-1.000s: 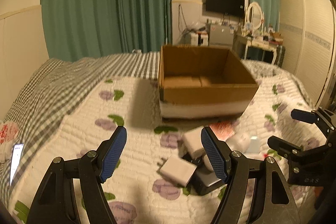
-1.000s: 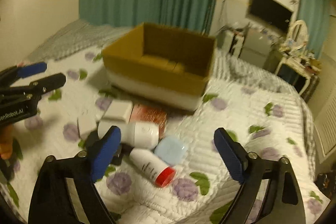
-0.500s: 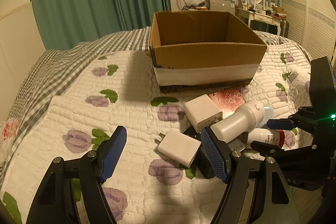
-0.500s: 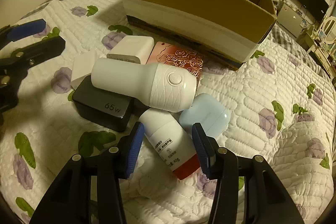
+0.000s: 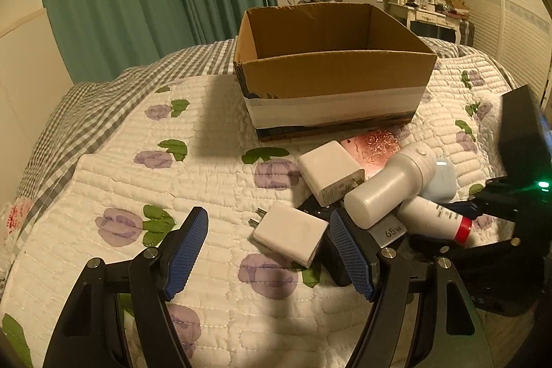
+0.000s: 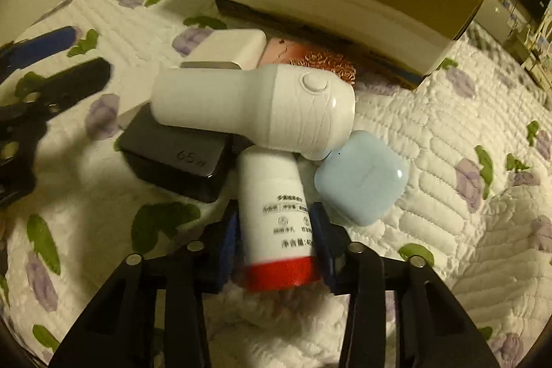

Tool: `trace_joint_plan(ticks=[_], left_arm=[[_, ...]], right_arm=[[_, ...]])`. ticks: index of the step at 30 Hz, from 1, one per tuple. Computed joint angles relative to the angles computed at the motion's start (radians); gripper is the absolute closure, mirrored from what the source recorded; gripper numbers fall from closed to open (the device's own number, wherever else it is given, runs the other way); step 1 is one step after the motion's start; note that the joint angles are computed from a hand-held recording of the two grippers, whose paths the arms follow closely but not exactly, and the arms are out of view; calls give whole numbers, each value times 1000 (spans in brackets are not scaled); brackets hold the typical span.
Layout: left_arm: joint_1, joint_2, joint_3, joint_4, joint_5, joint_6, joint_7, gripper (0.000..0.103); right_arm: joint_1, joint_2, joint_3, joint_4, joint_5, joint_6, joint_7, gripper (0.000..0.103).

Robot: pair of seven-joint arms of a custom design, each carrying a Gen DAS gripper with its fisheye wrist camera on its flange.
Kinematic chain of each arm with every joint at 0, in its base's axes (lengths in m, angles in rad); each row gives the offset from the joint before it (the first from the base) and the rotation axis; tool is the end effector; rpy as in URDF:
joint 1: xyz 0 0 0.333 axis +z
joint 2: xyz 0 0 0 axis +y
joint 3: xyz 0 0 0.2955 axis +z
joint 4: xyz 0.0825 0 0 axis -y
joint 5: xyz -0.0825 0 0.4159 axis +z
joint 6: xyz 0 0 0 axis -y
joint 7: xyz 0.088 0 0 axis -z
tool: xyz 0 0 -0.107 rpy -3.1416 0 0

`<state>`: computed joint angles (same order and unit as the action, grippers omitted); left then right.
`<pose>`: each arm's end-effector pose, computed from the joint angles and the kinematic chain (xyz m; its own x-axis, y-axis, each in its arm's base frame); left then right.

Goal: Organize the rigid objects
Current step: 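Grasp the white bottle with red cap with the right gripper, then grasp the white cylindrical device with the left gripper while the right gripper holds the bottle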

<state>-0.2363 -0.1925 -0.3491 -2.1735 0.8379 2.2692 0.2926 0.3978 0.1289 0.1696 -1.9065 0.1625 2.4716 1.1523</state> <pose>0.4726 -0.2977 0.4733 0.2764 -0.9473 -0.1622 -0.7054 -0.0854 -0.7036 0.5530 0.3480 0.4442 0.7648 -0.6441 0.0157 -0.5718 -0.6898 -0.4440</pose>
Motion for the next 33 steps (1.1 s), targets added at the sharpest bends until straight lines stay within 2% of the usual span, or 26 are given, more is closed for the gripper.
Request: trace_joint_plan(ticks=[4, 7, 9, 13, 16, 19, 24, 29, 33], left_arm=[[-5, 7, -1, 6, 1, 1, 6, 27], [-10, 13, 6, 8, -20, 37, 24, 27], [-14, 23, 13, 15, -44, 79, 60, 27], [-26, 73, 7, 68, -30, 103, 111, 27], [-46, 120, 14, 109, -26, 124, 157, 27], [-68, 166, 28, 149, -32, 101, 199, 27], [-78, 188, 67, 159, -81, 114, 190, 27], [-66, 198, 94, 144, -164, 213, 203, 27], [-43, 206, 112, 118, -337, 380, 273, 27]], right_arm=[[-7, -101, -5, -103, 92, 69, -27, 67], [-1, -156, -24, -154, 131, 144, -18, 67], [0, -148, -38, -140, 122, 179, 8, 67], [-9, -163, -56, -141, 143, 231, 59, 67], [-18, -161, -66, -130, 142, 237, 91, 67], [-27, -158, -77, -120, 192, 224, 79, 67], [-35, -152, -77, -119, 240, 215, 45, 67], [-40, -148, -76, -115, 273, 209, 25, 67], [-43, -143, -74, -108, 271, 200, 30, 67]])
